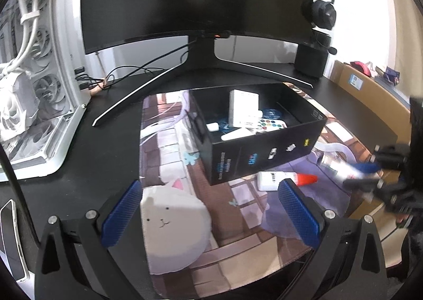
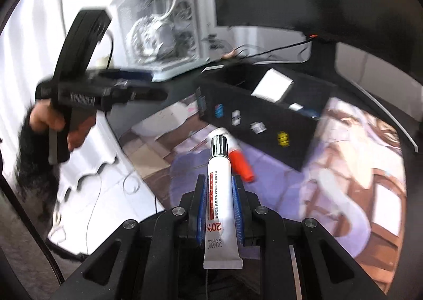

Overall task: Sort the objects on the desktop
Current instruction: 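Grasp the white orange-capped glue bottle with the left tool while the right tool holds the tube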

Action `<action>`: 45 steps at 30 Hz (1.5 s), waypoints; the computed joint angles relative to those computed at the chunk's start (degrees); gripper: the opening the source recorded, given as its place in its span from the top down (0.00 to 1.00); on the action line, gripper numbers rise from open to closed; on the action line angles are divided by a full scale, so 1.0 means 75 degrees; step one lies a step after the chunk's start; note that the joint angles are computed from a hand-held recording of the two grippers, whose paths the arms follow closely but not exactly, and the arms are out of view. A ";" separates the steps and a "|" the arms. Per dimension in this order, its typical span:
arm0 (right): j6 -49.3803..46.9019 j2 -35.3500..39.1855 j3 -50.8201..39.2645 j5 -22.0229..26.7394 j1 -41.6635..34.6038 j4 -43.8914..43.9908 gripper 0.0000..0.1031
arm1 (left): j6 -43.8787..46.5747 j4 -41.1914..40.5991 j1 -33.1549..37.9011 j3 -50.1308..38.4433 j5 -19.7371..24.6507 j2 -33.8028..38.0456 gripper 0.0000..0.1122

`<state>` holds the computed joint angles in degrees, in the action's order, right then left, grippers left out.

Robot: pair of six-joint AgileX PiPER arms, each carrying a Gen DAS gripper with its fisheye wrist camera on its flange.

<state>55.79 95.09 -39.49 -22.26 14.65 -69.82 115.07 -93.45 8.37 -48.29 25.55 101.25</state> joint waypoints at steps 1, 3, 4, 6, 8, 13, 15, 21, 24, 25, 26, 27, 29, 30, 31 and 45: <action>0.0043 -0.0113 0.0045 -0.0063 -0.0114 -0.0037 0.83 | 0.0001 -0.0002 -0.0092 0.0001 -0.0043 0.0027 0.08; 0.0070 -0.0382 0.0123 -0.0143 -0.0349 -0.0042 0.83 | 0.0165 -0.0109 -0.0379 0.0050 -0.0227 0.0077 0.08; 0.0253 -0.0505 0.0132 -0.0206 -0.0469 -0.0237 0.83 | 0.0347 -0.0259 -0.0534 0.0104 -0.0315 0.0093 0.08; 0.0365 -0.0781 0.0140 -0.0217 -0.0692 -0.0354 0.83 | 0.0546 -0.0488 -0.0844 0.0153 -0.0449 0.0155 0.08; 0.0462 -0.0968 0.0075 -0.0230 -0.0900 -0.0475 0.83 | 0.0550 -0.0570 -0.1054 0.0134 -0.0515 0.0249 0.08; 0.0637 -0.1131 -0.0198 -0.0275 -0.1354 -0.0725 0.83 | 0.0397 -0.0716 -0.1693 -0.0047 -0.1001 0.0610 0.08; 0.0664 -0.1110 -0.0302 -0.0386 -0.1532 -0.0792 0.83 | 0.0105 -0.0543 -0.1840 -0.0124 -0.1117 0.0687 0.08; 0.0669 -0.1002 -0.0425 -0.0586 -0.1878 -0.0942 0.83 | -0.0821 -0.0030 -0.2057 -0.0280 -0.0993 0.0788 0.08; 0.0550 -0.0903 -0.0424 -0.0703 -0.2001 -0.0858 0.83 | -0.1277 0.0263 -0.2229 -0.0424 -0.1112 0.0903 0.08; 0.0553 -0.0867 -0.0427 -0.0761 -0.2043 -0.0865 0.83 | -0.1361 0.0302 -0.2306 -0.0452 -0.1179 0.0936 0.08; 0.0502 -0.0834 -0.0424 -0.0808 -0.2081 -0.0837 0.83 | -0.1452 0.0367 -0.2368 -0.0479 -0.1239 0.0959 0.08; 0.0464 -0.0816 -0.0417 -0.0835 -0.2099 -0.0793 0.83 | -0.1511 0.0400 -0.2418 -0.0501 -0.1285 0.0973 0.08; 0.0325 -0.0782 -0.0374 -0.0953 -0.2169 -0.0695 0.83 | -0.1677 0.0497 -0.2525 -0.0566 -0.1399 0.1025 0.08; 0.0293 -0.0774 -0.0354 -0.1037 -0.2219 -0.0667 0.83 | -0.1833 0.0618 -0.2549 -0.0613 -0.1442 0.1061 0.08; 0.0255 -0.0761 -0.0333 -0.1137 -0.2278 -0.0642 0.83 | -0.2030 0.0755 -0.2589 -0.0667 -0.1500 0.1101 0.08; 0.0356 -0.0649 -0.0326 -0.1435 -0.2599 -0.0826 0.83 | -0.2426 0.1060 -0.2768 -0.1014 -0.1741 0.1476 0.08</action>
